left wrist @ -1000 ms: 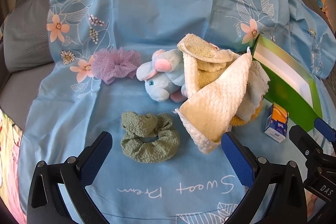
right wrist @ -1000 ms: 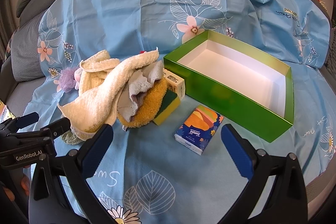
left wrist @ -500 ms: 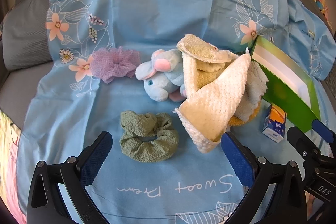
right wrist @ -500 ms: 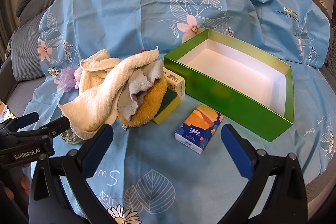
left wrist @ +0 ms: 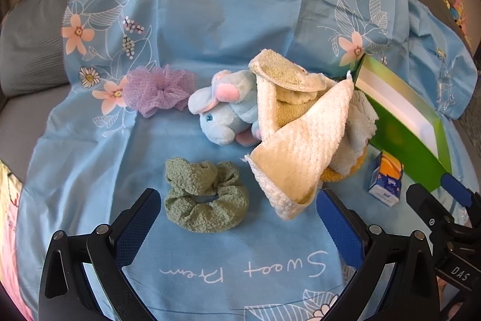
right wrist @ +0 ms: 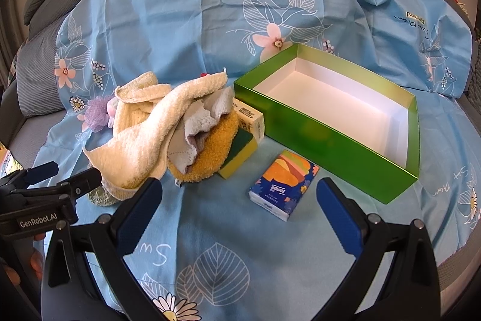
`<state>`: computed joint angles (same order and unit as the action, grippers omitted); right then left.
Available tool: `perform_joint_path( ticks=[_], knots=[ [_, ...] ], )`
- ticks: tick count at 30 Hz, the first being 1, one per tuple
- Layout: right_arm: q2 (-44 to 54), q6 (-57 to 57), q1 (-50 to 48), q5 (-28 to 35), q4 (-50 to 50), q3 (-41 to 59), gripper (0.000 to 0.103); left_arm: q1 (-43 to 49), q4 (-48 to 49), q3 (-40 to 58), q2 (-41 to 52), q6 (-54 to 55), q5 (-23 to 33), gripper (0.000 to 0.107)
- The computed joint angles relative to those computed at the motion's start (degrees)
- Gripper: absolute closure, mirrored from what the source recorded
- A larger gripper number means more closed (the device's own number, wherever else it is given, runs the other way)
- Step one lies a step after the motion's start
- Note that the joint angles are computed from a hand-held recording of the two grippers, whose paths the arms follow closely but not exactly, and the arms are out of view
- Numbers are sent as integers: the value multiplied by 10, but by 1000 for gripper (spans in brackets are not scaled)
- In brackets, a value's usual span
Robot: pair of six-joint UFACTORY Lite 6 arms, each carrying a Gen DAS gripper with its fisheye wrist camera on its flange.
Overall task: Organize soft objects
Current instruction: 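Move the left tool toward the cream towel bundle, then close the left gripper on the cream towel edge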
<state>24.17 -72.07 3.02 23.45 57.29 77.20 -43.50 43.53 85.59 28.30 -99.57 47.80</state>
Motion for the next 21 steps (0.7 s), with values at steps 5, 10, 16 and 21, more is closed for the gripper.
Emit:
perform_joint_path(
  ticks=[5, 10, 16, 21],
  knots=[
    [1, 7, 1, 2, -7, 3, 1, 4, 4, -10, -7, -4, -14, 4],
    [5, -3, -1, 18, -1, 8, 1, 14, -5, -30, -17, 2, -53, 4],
    [12, -20, -1, 35, 11, 13, 1, 15, 13, -49, -27, -14, -61, 4],
    [26, -56, -15, 82, 40, 25, 2, 29, 50, -101, -62, -51, -131, 4]
  ],
)
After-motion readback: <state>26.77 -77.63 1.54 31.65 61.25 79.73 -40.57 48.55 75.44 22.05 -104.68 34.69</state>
